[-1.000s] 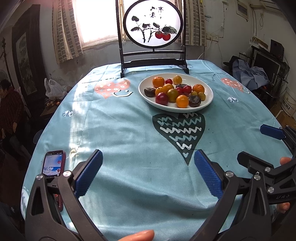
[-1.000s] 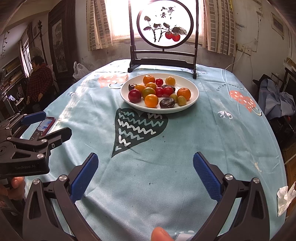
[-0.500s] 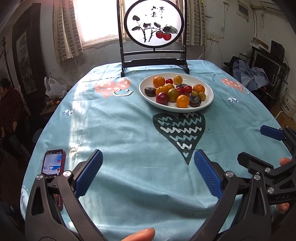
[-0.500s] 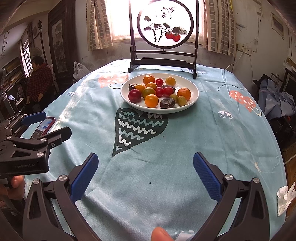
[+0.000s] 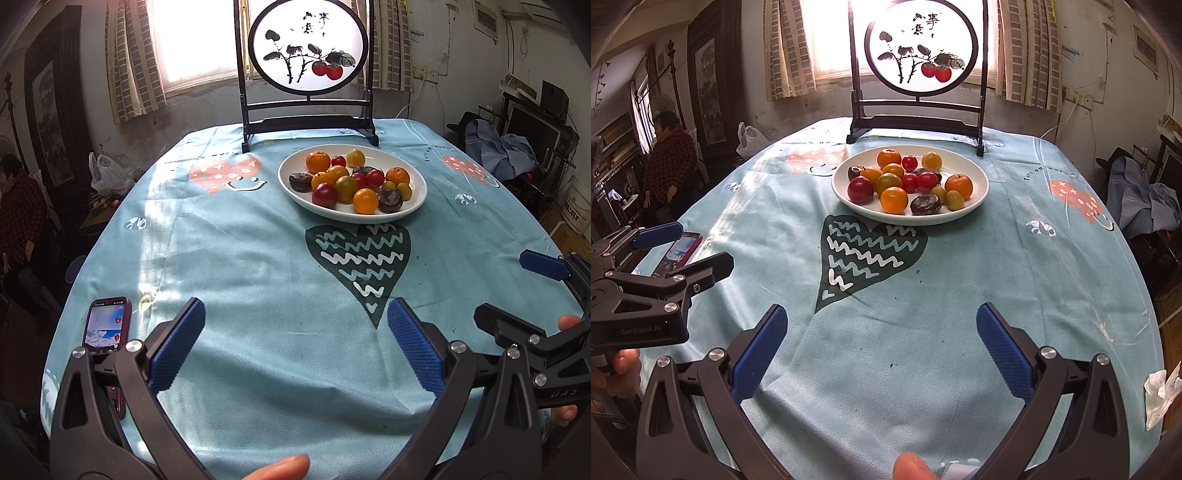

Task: Organize fruits

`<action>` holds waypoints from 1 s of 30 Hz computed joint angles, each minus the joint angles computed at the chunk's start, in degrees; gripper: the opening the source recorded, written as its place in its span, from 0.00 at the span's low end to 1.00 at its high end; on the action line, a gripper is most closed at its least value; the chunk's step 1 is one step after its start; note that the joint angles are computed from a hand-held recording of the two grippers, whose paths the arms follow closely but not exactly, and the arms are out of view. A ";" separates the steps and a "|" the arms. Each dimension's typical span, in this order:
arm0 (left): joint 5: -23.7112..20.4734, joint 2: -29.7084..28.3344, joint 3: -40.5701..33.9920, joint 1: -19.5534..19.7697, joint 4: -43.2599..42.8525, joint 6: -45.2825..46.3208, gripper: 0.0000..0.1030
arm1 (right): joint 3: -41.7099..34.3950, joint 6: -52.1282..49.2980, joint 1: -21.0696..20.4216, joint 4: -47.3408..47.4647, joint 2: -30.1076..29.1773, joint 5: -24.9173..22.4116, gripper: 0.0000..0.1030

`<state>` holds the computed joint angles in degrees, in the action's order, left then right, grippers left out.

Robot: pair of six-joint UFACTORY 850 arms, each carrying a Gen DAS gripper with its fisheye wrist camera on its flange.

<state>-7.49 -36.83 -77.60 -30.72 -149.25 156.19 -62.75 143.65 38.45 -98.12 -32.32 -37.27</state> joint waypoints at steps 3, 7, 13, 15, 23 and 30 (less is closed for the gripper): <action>0.09 -0.04 -0.08 -0.03 -0.29 0.25 0.98 | 0.02 0.01 -0.03 -0.17 0.03 0.00 0.99; 0.09 -0.05 -0.10 -0.02 -0.09 0.14 0.98 | 0.14 0.20 -0.01 -0.27 0.06 -0.01 0.99; 0.12 -0.06 -0.12 -0.03 0.10 -0.13 0.98 | 0.20 0.18 0.02 -0.21 0.05 -0.05 0.99; 0.12 -0.03 -0.09 -0.01 0.15 -0.10 0.98 | 0.20 0.23 0.05 -0.25 0.00 -0.10 0.99; 0.20 0.01 -0.06 0.02 0.35 -0.40 0.98 | 0.15 0.11 0.01 -0.13 0.03 0.00 0.99; 0.28 -0.04 -0.19 -0.03 0.58 -0.58 0.98 | 0.17 0.21 -0.01 -0.21 0.00 0.01 0.99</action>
